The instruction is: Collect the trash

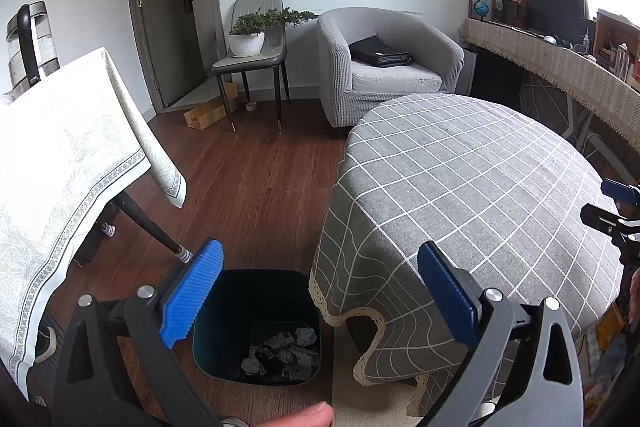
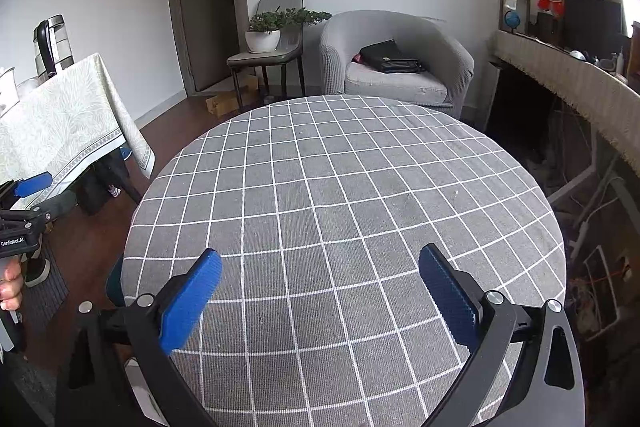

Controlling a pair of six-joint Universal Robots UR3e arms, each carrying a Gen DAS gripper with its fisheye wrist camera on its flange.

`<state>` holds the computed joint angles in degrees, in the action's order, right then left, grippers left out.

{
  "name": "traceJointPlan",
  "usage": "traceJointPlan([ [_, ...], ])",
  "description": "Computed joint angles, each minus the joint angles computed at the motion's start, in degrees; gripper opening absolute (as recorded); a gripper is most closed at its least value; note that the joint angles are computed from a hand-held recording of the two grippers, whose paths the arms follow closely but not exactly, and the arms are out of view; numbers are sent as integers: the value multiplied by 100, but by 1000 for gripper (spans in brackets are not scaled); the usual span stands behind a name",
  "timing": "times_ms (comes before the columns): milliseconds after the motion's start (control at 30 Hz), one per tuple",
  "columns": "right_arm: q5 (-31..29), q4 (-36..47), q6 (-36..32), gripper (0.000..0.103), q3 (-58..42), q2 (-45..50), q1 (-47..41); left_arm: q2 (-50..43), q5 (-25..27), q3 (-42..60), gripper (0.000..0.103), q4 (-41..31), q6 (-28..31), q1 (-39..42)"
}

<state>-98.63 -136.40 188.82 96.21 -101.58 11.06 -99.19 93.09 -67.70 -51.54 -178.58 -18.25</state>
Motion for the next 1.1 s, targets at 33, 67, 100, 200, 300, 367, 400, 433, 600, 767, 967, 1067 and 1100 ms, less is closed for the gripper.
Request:
traceJointPlan([
  [33,6,8,-27,100,-86,64,-53,-83,-29,126,100,-25,1,-5],
  [67,67,29,-63,100,-157,107,-144,-189,-45,286,100,-51,-10,-14],
  [100,154,84,-108,100,-262,172,-263,-309,-52,464,100,-76,-36,-26],
  [200,40,173,-256,100,-619,472,-577,-716,-153,1044,100,-187,-74,3],
  [300,58,323,-355,100,-1091,976,-1131,-1130,-124,1618,100,-350,-67,22],
  [367,75,544,-505,100,-1606,1528,-1449,-1441,-114,2082,100,-496,-106,62],
  [400,109,591,-569,100,-1775,1749,-1581,-1572,-121,2303,100,-596,-134,85],
  [433,176,672,-620,100,-1982,1998,-1728,-1706,-120,2509,100,-681,-159,106],
  [600,799,1381,-477,101,-2950,2859,-2348,-2087,0,3045,100,-917,-99,166],
  [767,612,1696,-465,101,-3652,3392,-2368,-2269,-111,3407,100,-1104,-158,315],
  [967,611,1778,-448,101,-3765,3430,-2373,-2154,-359,3372,100,-1129,-255,488],
  [1067,612,1739,-450,101,-3694,3395,-2373,-2047,-422,3257,100,-1043,-277,543],
  [1100,614,1747,-451,101,-3717,3411,-2374,-2003,-395,3188,100,-1000,-265,543],
])
